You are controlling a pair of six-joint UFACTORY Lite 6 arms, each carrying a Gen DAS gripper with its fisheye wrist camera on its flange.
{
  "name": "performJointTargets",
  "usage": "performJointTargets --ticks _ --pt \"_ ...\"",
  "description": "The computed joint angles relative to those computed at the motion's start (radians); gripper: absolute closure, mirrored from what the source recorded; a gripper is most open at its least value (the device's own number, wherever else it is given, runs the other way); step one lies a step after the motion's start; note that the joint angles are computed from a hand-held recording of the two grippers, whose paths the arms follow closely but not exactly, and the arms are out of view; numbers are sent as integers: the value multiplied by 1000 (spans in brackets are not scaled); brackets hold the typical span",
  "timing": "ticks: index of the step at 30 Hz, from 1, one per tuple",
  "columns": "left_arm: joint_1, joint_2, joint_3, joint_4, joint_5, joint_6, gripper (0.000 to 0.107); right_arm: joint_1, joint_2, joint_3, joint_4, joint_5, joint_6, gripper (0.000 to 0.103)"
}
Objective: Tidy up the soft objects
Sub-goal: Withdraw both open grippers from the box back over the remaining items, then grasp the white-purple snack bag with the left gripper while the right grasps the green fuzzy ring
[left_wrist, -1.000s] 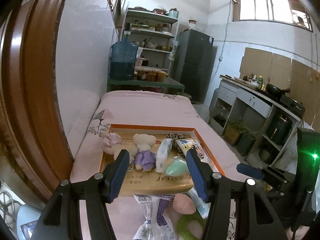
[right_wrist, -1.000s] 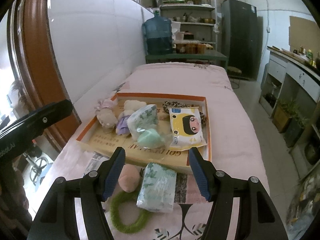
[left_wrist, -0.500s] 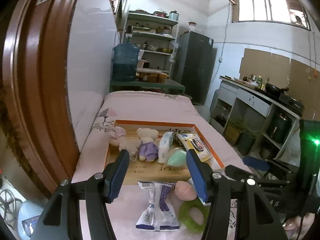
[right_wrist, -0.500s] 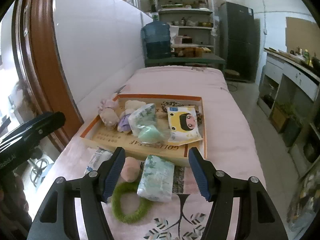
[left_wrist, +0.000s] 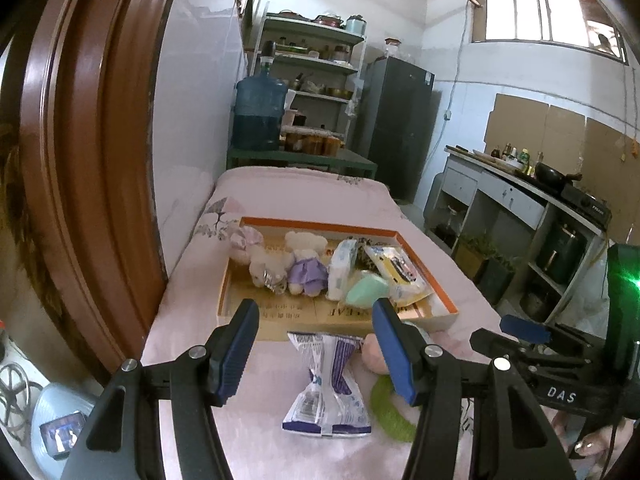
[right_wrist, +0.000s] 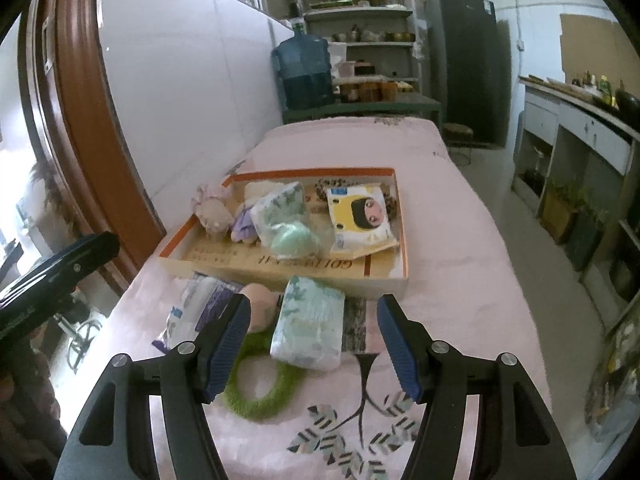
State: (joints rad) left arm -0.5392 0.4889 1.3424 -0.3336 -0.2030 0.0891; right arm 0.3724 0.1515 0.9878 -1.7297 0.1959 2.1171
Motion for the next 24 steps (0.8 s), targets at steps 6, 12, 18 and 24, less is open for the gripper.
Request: performJointTargets --ticks 6,12,18,24 --pt "18 36 -13 190 -9 -219 48 41 33 -29 -83 25 110 36" --pt "20 65 -6 167 -13 -195 48 54 71 -51 -232 11 294 36" --pt "12 111 35 141 15 -154 48 52 99 -58 -438 -18 515 36" --pt "4 198 137 105 96 -101 48 42 137 -44 -652 -43 737 40"
